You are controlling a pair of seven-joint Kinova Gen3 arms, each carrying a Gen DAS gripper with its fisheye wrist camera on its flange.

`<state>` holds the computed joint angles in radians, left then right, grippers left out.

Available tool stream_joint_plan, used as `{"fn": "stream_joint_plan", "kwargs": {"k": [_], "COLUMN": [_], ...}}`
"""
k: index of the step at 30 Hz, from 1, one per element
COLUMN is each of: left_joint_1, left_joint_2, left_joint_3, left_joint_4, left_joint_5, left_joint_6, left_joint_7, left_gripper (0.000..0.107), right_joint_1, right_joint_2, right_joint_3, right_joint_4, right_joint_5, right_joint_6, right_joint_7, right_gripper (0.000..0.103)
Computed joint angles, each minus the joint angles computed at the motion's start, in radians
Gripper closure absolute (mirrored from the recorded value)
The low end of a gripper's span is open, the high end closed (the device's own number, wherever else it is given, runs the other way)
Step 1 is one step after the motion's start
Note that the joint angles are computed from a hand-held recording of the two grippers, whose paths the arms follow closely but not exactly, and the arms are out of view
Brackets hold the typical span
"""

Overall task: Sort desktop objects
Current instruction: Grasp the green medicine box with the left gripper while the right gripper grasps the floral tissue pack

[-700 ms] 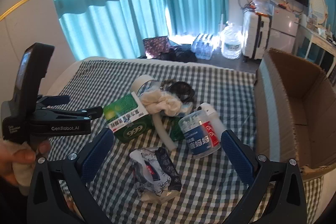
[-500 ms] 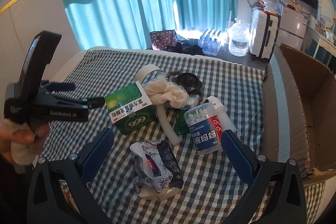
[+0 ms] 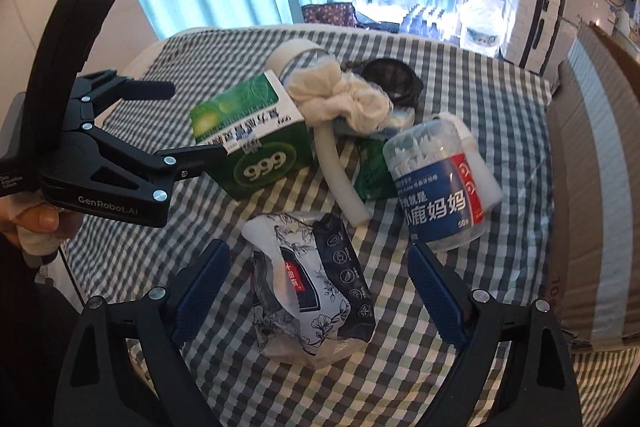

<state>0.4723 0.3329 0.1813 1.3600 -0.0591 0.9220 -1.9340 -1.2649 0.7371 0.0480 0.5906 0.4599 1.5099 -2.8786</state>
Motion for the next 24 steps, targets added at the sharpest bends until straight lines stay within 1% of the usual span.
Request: {"fn": "stream_joint_plan", "kwargs": {"k": [2, 5, 8, 10, 13, 18, 21, 24], "left_joint_1": [0.011, -0.016, -0.001, 0.022, 0.034, 0.047, 0.030, 0.029], "left_joint_2": [0.018, 0.048, 0.072, 0.088, 0.121, 0.176, 0.190, 0.191], "left_joint_3": [0.006, 0.027, 0.016, 0.001, -0.007, -0.027, -0.025, -0.029], "left_joint_4": [-0.007, -0.037, -0.051, -0.053, -0.077, -0.125, -0.133, -0.129], "left_joint_5": [-0.014, 0.042, 0.042, 0.018, 0.010, 0.006, 0.034, 0.030], "left_joint_6": [-0.006, 0.017, 0.028, 0.027, 0.048, 0.094, 0.094, 0.087], "left_joint_7": [-0.021, -0.076, -0.081, -0.060, -0.036, 0.033, 0.068, 0.088], "left_gripper": [0.004, 0.004, 0.004, 0.004, 0.004, 0.004, 0.004, 0.004], "right_joint_1": [0.011, 0.027, 0.040, 0.050, 0.072, 0.116, 0.119, 0.124], "right_joint_2": [-0.006, -0.004, -0.001, -0.009, -0.025, -0.018, 0.003, 0.024], "right_joint_3": [-0.012, -0.027, -0.036, -0.041, -0.056, -0.079, -0.076, -0.072], "right_joint_4": [0.025, 0.041, 0.055, 0.086, 0.145, 0.185, 0.156, 0.133], "right_joint_5": [-0.015, -0.036, -0.054, -0.067, -0.090, -0.136, -0.145, -0.156], "right_joint_6": [-0.023, -0.040, -0.058, -0.086, -0.146, -0.199, -0.178, -0.163], "right_joint_7": [-0.001, 0.013, 0.032, 0.028, 0.013, 0.028, 0.041, 0.054], "right_gripper": [0.012, 0.012, 0.012, 0.012, 0.012, 0.012, 0.012, 0.012]}}
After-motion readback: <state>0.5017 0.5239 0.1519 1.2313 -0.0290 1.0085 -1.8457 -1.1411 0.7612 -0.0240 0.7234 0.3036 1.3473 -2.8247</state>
